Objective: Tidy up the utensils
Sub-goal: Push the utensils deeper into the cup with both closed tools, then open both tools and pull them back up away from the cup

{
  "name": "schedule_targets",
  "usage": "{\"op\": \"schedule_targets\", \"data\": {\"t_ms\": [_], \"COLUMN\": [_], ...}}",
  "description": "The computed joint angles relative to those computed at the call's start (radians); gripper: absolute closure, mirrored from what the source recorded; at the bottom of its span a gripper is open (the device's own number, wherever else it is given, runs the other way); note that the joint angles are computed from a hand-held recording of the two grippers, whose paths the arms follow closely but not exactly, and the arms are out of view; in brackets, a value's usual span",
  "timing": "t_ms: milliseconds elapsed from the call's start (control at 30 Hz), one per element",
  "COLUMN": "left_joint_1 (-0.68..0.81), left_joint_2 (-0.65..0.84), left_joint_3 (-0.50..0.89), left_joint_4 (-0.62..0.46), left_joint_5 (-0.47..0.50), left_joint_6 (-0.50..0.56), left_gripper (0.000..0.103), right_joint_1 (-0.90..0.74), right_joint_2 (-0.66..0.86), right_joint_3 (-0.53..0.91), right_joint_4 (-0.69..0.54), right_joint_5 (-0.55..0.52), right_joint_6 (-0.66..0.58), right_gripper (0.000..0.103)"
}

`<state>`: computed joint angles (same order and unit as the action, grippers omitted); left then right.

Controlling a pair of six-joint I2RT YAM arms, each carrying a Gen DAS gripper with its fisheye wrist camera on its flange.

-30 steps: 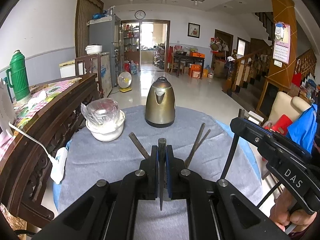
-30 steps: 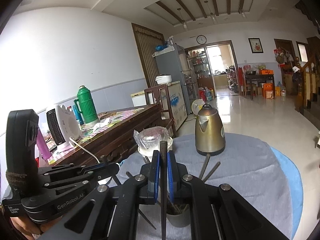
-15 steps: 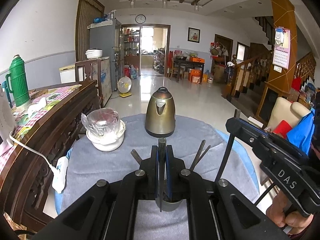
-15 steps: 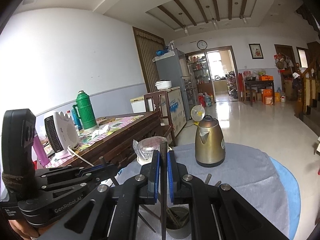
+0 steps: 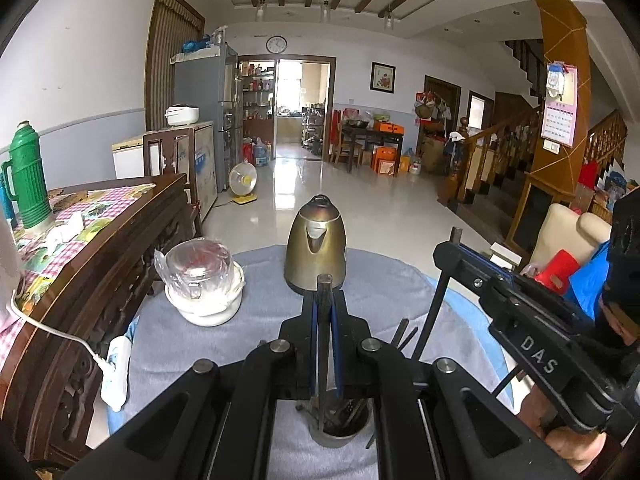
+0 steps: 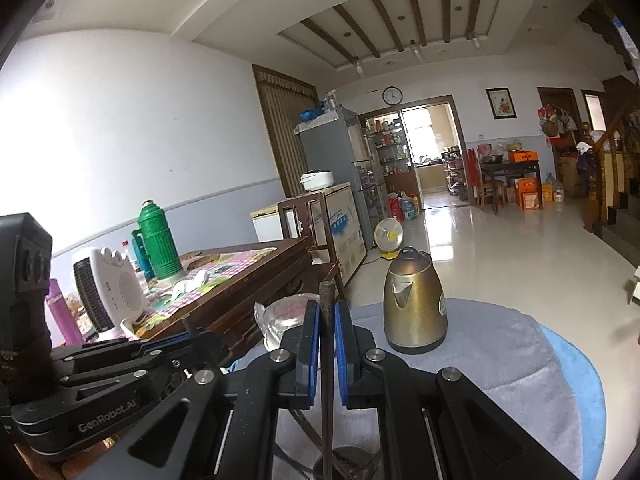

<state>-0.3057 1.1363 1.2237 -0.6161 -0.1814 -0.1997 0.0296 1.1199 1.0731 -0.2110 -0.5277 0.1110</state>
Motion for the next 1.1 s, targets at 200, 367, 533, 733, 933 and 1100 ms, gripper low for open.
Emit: {"op": "schedule_targets", "data": {"t_ms": [200, 367, 533, 733, 933, 1100], "left_joint_1": [0.020, 0.030, 0.025, 0.036, 0.042, 0.051], "left_joint_2": [0.036, 0.059, 0.082, 0.095, 0.061, -0.033], "left_joint_3": [0.011, -0.005, -0.024, -0.049, -0.077, -0.111], "left_joint_4": [0.040, 0.075, 0.098, 0.103, 0.086, 0.047], "left_joint_5": [0.035, 0.056, 0.060, 0.086, 0.085, 0.045], "left_joint_6": [0.002, 0.002, 0.005, 0.008, 0.031, 0.055], "left_gripper": [0.096, 0.096, 0.096, 0.096, 0.096, 0.064], "right_joint_1": [0.009, 0.023, 0.030, 0.058, 0.049, 0.004], "right_joint_2": [0.050, 0.081, 0.123, 0.153, 0.185, 0.205], "right_joint_3": [0.012, 0.000, -0.004, -0.024, -0.027, -0.009], "right_joint_4": [0.047, 0.092, 0.109, 0.119, 0.064, -0.008], "right_joint_5": [0.039, 0.091, 0.112, 0.140, 0.110, 0.023], "right_joint_6": [0.032, 0.036, 0.039, 0.007, -0.022, -0.008], "right_gripper": [0.095, 0.095, 0.095, 0.095, 0.093, 0.092]}}
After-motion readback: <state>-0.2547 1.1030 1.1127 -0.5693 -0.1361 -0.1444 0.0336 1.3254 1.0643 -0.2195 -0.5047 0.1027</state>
